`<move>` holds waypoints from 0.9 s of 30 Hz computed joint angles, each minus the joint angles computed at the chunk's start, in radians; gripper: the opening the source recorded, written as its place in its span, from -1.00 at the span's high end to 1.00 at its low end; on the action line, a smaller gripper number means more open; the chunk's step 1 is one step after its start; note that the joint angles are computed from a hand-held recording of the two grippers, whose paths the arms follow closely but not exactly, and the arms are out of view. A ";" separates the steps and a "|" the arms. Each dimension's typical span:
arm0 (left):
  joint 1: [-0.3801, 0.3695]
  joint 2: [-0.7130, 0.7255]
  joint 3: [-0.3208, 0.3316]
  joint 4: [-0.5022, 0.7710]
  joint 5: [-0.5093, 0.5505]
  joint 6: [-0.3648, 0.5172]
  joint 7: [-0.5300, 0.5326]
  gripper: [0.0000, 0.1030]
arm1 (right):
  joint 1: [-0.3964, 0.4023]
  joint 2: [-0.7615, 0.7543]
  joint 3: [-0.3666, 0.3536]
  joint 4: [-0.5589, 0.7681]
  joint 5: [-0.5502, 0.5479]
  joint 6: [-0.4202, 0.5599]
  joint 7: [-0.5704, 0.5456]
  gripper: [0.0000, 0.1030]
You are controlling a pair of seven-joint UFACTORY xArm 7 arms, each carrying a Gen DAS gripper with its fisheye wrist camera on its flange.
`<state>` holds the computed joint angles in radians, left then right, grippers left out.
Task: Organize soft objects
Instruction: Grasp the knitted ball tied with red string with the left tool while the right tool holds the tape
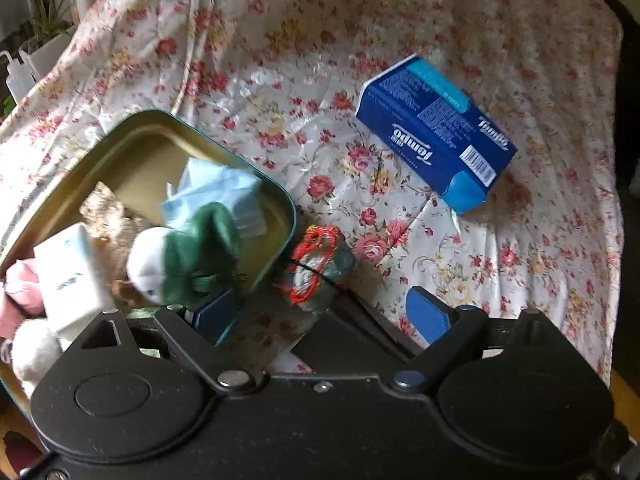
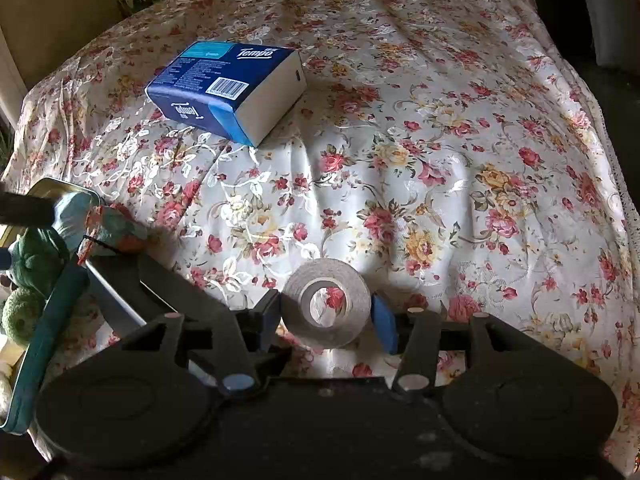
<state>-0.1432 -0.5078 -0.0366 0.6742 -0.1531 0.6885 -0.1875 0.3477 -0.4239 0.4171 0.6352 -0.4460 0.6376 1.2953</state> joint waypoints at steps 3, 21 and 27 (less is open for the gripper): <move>0.009 0.050 -0.028 0.020 -0.002 -0.013 -0.080 -0.73 | 0.002 -0.003 -0.003 -0.006 0.002 -0.007 -0.003 0.06; 0.020 0.221 -0.124 0.098 0.278 -0.016 -0.503 -0.71 | 0.007 0.036 -0.007 0.014 -0.018 -0.023 -0.044 0.05; 0.002 0.247 -0.095 0.097 0.278 -0.013 -0.524 -0.71 | 0.013 0.053 -0.010 0.027 -0.024 -0.026 -0.059 0.05</move>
